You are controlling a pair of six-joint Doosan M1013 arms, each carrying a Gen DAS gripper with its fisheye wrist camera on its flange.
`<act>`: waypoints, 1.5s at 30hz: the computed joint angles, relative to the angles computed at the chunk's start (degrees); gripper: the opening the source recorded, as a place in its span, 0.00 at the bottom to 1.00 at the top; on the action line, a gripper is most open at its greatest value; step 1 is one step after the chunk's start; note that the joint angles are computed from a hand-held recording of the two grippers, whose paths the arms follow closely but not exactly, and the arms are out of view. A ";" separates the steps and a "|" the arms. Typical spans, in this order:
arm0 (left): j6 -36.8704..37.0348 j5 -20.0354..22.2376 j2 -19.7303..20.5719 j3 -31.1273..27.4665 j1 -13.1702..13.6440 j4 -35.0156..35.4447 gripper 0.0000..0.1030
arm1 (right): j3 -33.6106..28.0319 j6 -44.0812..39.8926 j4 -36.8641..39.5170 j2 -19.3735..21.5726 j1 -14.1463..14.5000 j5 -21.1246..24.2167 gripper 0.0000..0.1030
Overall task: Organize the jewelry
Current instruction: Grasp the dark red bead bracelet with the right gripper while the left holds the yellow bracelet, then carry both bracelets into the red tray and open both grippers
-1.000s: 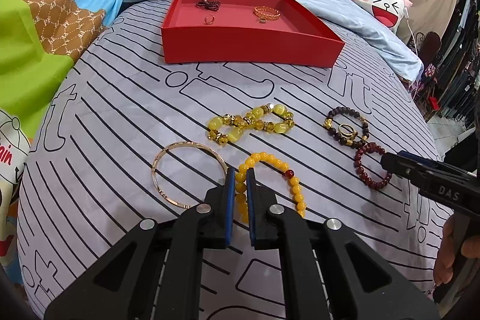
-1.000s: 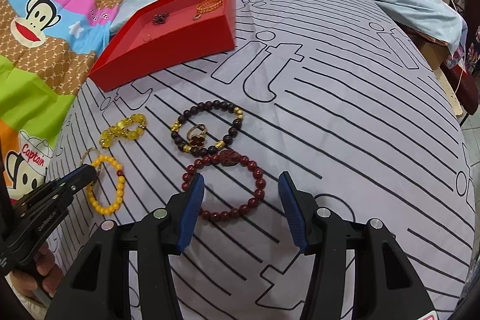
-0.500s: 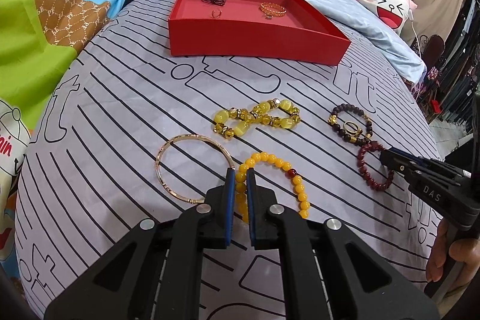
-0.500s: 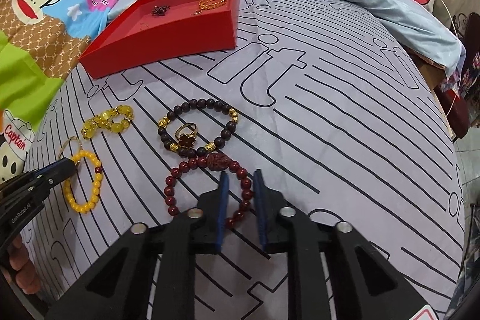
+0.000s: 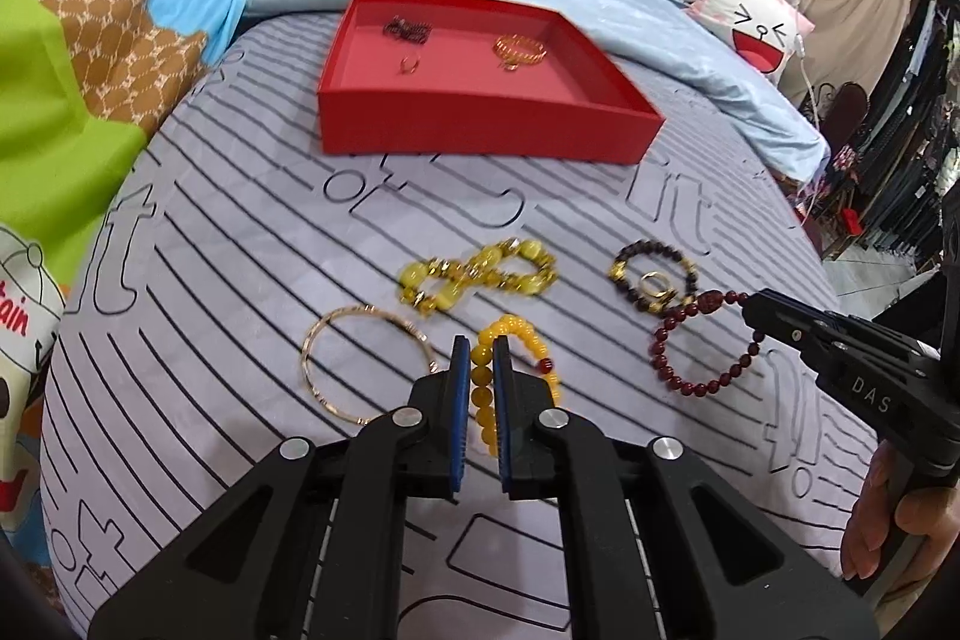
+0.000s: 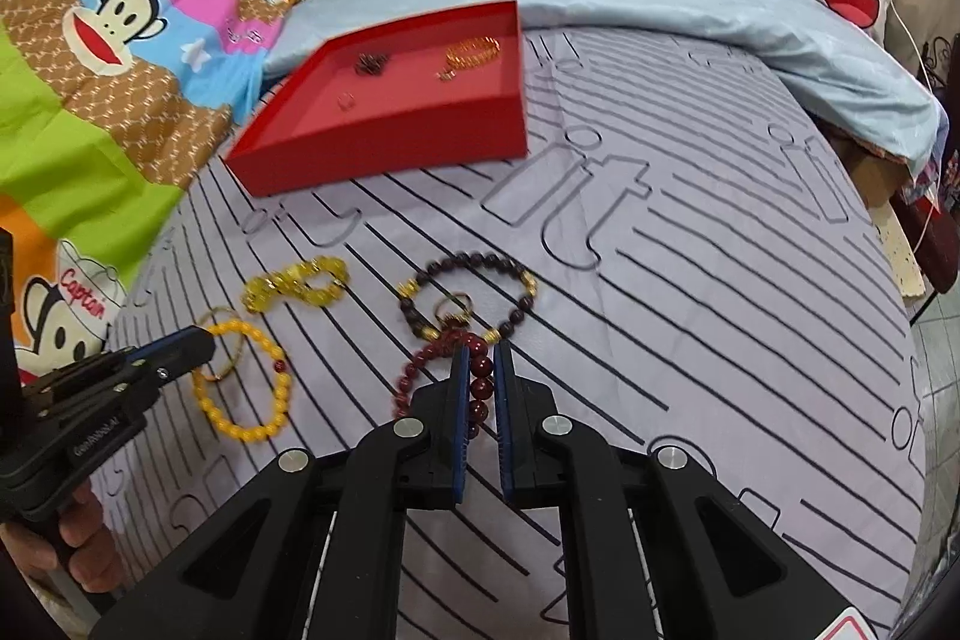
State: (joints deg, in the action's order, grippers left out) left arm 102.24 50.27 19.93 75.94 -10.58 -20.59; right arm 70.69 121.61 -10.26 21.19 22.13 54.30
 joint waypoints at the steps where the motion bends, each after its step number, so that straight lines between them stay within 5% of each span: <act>1: 0.29 0.15 -0.01 -0.29 0.01 -0.36 0.07 | -0.26 -0.11 -0.07 0.01 0.07 -0.15 0.08; 14: 3.50 -0.14 3.13 -8.83 -0.45 -3.06 0.07 | -7.86 -4.23 3.50 2.96 -1.74 -1.78 0.08; 24: 2.93 1.28 11.39 -22.48 -0.26 -3.52 0.07 | -23.03 -8.94 5.66 12.17 -3.78 1.39 0.08; 36: -3.57 13.67 24.15 -39.29 0.12 3.34 0.07 | -38.76 -11.32 12.97 24.01 -5.89 10.65 0.08; 45: -7.41 23.09 32.50 -53.23 -0.01 8.58 0.07 | -49.94 -11.55 10.49 31.17 -6.20 17.89 0.08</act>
